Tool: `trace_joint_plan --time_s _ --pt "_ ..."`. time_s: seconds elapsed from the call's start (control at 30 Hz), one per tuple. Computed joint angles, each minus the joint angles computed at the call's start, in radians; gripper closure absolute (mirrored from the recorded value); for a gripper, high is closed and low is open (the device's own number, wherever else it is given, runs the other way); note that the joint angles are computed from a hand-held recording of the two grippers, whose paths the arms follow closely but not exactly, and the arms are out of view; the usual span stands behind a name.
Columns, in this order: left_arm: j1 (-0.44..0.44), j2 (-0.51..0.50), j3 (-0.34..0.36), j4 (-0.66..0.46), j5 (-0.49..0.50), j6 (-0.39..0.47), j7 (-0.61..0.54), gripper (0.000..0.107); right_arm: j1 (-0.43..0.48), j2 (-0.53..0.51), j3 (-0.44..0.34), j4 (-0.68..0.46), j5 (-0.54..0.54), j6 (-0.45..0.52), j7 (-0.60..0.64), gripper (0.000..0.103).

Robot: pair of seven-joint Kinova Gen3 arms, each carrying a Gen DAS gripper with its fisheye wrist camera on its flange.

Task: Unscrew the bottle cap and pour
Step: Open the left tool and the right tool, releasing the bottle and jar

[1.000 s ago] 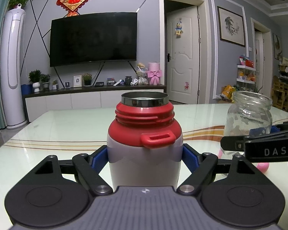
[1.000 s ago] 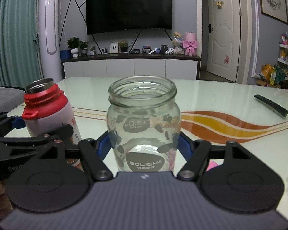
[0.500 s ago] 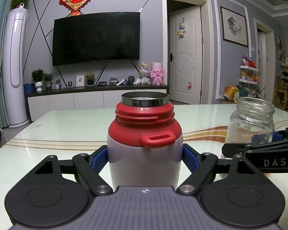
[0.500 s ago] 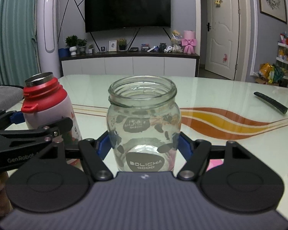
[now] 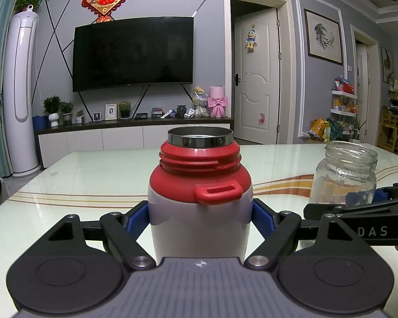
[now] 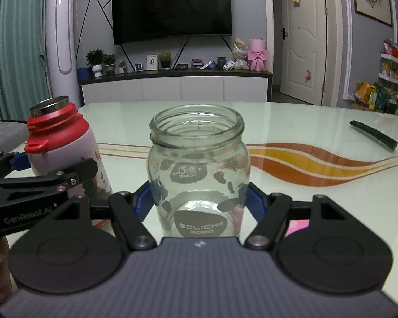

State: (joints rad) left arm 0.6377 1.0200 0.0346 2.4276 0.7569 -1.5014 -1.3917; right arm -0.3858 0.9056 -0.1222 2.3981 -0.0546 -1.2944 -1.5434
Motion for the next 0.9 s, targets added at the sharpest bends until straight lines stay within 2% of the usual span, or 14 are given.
trace_joint_plan --time_s 0.73,0.83,0.9 --pt "0.004 0.006 0.003 -0.004 0.007 -0.005 0.003 0.025 -0.002 0.008 0.001 -0.010 -0.002 0.011 -0.005 0.032" --pt "0.006 0.010 0.003 -0.007 0.009 -0.009 0.004 0.024 -0.010 0.016 0.003 -0.006 -0.012 -0.017 0.002 0.025" --pt "0.006 0.013 0.003 -0.006 0.009 -0.015 0.010 0.024 -0.012 0.014 0.004 -0.002 -0.014 -0.028 0.007 0.025"
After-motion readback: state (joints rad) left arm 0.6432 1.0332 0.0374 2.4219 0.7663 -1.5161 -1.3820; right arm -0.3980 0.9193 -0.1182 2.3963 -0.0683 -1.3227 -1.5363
